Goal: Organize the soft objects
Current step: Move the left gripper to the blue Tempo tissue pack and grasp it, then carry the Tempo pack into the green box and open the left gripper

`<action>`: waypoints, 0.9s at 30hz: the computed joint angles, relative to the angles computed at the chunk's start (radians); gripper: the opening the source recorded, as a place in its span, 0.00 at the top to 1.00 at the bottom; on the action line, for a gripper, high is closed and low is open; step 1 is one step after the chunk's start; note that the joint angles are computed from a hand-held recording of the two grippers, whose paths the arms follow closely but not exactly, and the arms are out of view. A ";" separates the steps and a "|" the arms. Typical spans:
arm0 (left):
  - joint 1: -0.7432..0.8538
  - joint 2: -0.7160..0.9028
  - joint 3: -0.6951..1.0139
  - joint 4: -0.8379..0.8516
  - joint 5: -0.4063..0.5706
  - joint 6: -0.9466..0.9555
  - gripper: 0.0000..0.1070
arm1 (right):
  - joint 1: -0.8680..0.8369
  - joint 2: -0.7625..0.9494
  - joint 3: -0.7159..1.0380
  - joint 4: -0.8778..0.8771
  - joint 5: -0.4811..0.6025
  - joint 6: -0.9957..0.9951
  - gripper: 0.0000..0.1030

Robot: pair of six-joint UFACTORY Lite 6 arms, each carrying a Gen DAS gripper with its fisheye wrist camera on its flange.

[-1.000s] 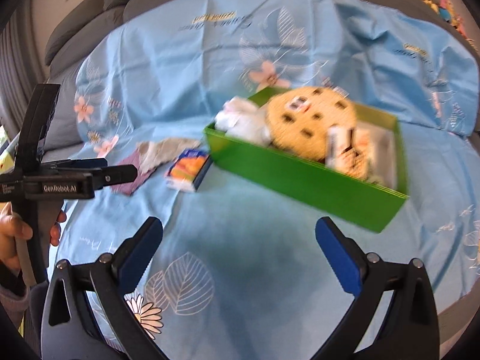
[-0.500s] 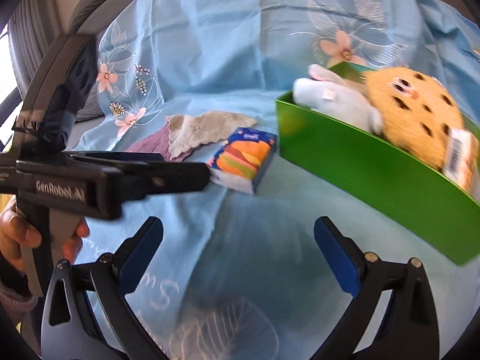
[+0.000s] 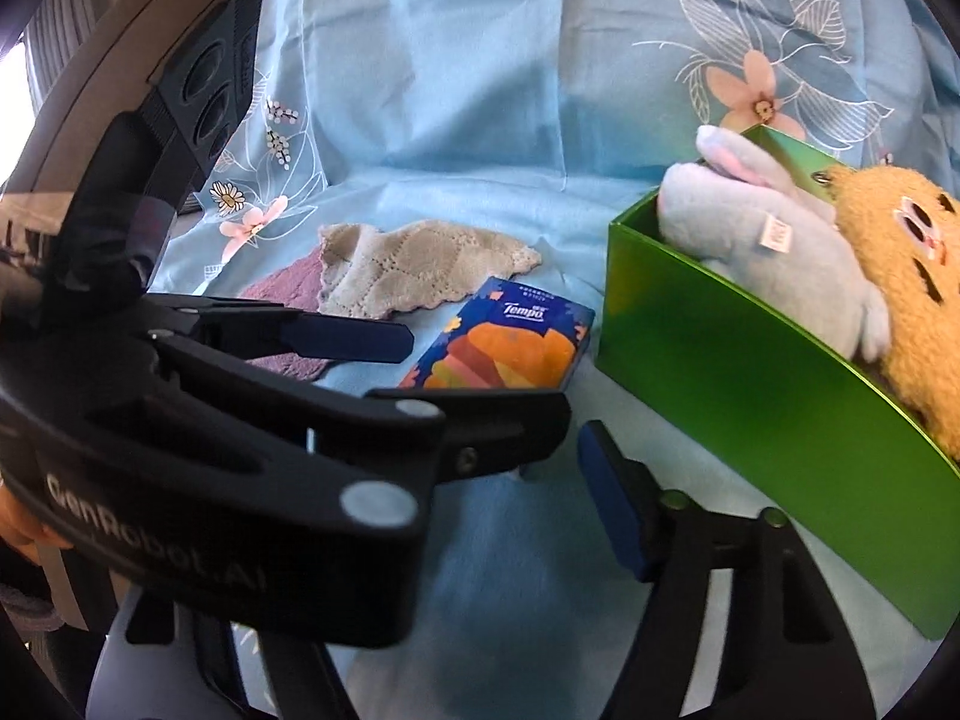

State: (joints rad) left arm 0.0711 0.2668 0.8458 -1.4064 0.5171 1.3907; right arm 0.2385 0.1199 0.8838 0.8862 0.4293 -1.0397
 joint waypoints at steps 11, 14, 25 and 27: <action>-0.004 0.015 0.002 0.008 -0.005 -0.005 0.49 | -0.006 0.014 -0.012 0.035 -0.012 -0.044 0.67; -0.011 -0.047 -0.052 -0.002 -0.017 0.006 0.49 | 0.000 -0.040 -0.057 0.046 -0.014 -0.054 0.68; -0.086 -0.449 -0.221 0.200 -0.073 -0.223 0.49 | -0.032 -0.370 -0.184 0.023 0.067 -0.003 0.69; -0.135 -0.474 -0.189 0.270 -0.092 -0.316 0.49 | -0.068 -0.405 -0.167 0.002 0.089 0.011 0.69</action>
State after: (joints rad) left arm -0.0635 -0.2074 0.6570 -1.1367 0.4253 1.0748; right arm 0.1704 -0.2853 0.7164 0.8877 0.5185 -1.0289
